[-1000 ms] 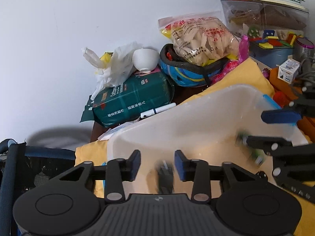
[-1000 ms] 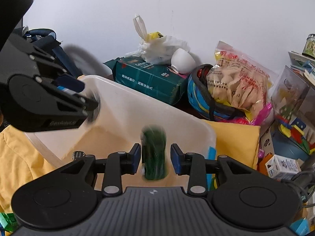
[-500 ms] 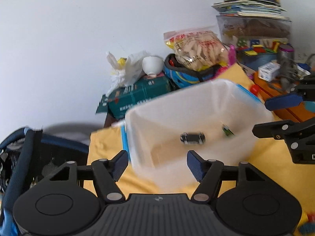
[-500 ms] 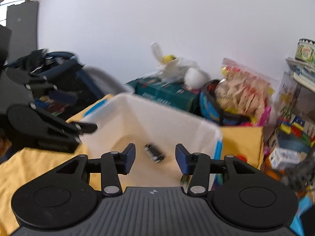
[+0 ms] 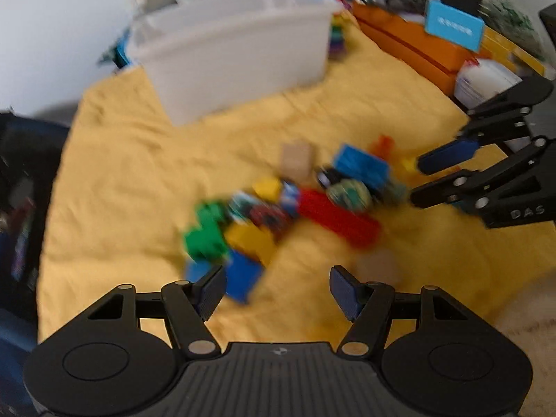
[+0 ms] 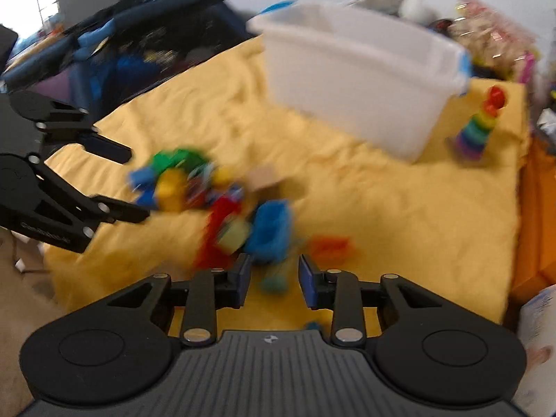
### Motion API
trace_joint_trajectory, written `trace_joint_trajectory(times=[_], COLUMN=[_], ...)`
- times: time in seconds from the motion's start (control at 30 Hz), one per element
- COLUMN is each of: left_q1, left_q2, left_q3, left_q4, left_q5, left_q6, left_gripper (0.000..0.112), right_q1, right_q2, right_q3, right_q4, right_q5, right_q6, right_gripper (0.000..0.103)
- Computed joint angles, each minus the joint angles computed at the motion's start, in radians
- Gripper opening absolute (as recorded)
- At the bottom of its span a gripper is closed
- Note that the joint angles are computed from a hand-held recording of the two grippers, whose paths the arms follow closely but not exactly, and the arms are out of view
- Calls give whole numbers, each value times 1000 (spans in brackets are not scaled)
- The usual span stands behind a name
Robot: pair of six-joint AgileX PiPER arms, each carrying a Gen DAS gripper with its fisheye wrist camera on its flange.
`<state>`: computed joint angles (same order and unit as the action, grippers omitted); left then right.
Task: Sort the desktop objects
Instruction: 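Grasp the blue Duplo brick with the left tool while the right tool grasps the red brick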
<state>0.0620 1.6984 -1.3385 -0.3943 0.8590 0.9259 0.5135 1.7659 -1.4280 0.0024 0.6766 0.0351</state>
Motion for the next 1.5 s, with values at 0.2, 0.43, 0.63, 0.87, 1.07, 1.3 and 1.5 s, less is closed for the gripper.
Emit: trace_joint_trajectory(times=[0.2, 0.43, 0.63, 0.87, 1.07, 1.3, 1.5], left_q1=[0, 24, 37, 39, 36, 51, 34], left_q2=[-41, -23, -9, 22, 36, 86, 128], left_q3=[72, 63, 52, 21, 11, -31, -66], left_q4=[46, 37, 4, -14, -18, -63, -39], left_q5=[-50, -50, -40, -25, -25, -4, -13], left_q6=[-35, -25, 35, 65, 89, 189, 284], left_gripper=[69, 68, 69, 68, 68, 59, 59], right_q1=[41, 151, 171, 166, 199, 155, 29], right_q2=[35, 144, 210, 207, 213, 159, 95], right_q3=[-19, -136, -203, -194, -163, -99, -110], right_q4=[89, -158, -309, -285, -421, -322, 76], right_q5=[-21, -23, 68, 63, 58, 24, 97], right_q6=[-63, 22, 158, 111, 198, 224, 64], right_gripper=[31, 28, 23, 27, 26, 25, 25])
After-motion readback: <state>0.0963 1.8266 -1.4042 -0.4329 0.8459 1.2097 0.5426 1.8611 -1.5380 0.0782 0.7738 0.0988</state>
